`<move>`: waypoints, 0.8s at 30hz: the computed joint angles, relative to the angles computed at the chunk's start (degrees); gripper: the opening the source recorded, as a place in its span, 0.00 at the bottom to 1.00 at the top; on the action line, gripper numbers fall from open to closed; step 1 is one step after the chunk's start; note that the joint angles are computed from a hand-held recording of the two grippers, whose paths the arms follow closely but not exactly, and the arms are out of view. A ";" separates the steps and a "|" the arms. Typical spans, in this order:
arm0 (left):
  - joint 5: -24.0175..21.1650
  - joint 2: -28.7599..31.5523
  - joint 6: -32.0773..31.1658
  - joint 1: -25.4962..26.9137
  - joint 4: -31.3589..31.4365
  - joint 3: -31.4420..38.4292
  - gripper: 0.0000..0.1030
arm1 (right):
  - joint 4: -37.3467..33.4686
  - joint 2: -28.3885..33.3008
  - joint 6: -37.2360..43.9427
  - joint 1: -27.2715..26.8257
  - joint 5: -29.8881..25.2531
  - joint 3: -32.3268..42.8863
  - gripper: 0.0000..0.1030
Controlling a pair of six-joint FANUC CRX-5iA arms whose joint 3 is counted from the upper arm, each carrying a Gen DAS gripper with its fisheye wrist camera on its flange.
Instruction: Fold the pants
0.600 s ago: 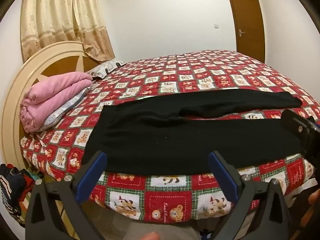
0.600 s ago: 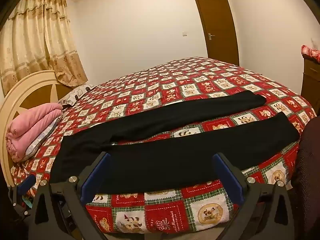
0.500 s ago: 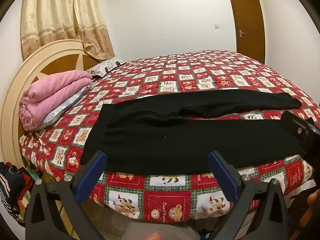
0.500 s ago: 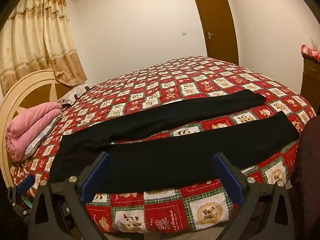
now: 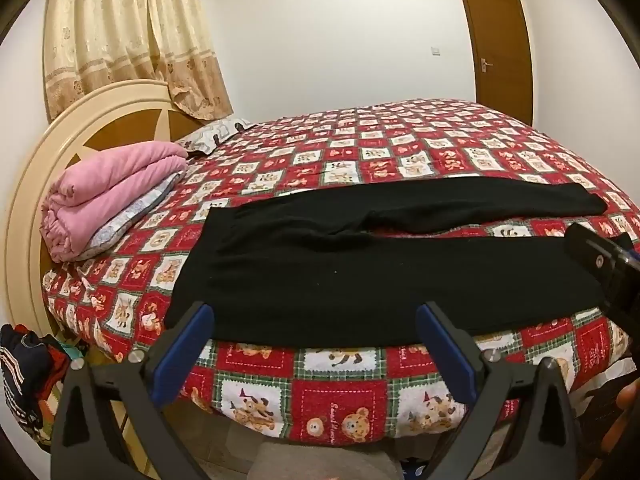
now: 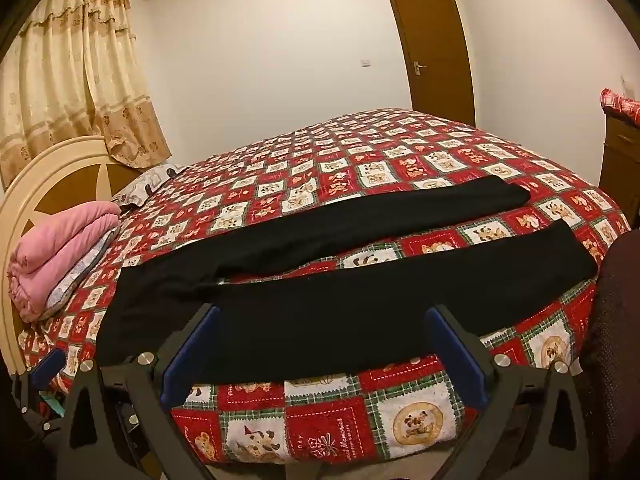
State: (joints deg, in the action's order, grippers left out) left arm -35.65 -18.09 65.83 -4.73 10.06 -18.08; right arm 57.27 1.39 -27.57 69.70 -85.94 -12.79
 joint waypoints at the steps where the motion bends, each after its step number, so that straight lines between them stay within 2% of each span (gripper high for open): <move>1: -0.06 0.04 0.27 -0.08 -0.29 0.12 1.00 | -0.06 0.09 0.16 0.03 -0.13 0.29 0.99; 24: -0.07 -0.09 0.08 0.07 0.06 -0.17 1.00 | -0.76 0.75 1.34 -0.03 -0.01 1.15 0.99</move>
State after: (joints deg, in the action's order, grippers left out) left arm -35.71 -18.18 65.91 -4.66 10.11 -18.26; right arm 56.51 2.14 -26.23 69.67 -85.95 -11.63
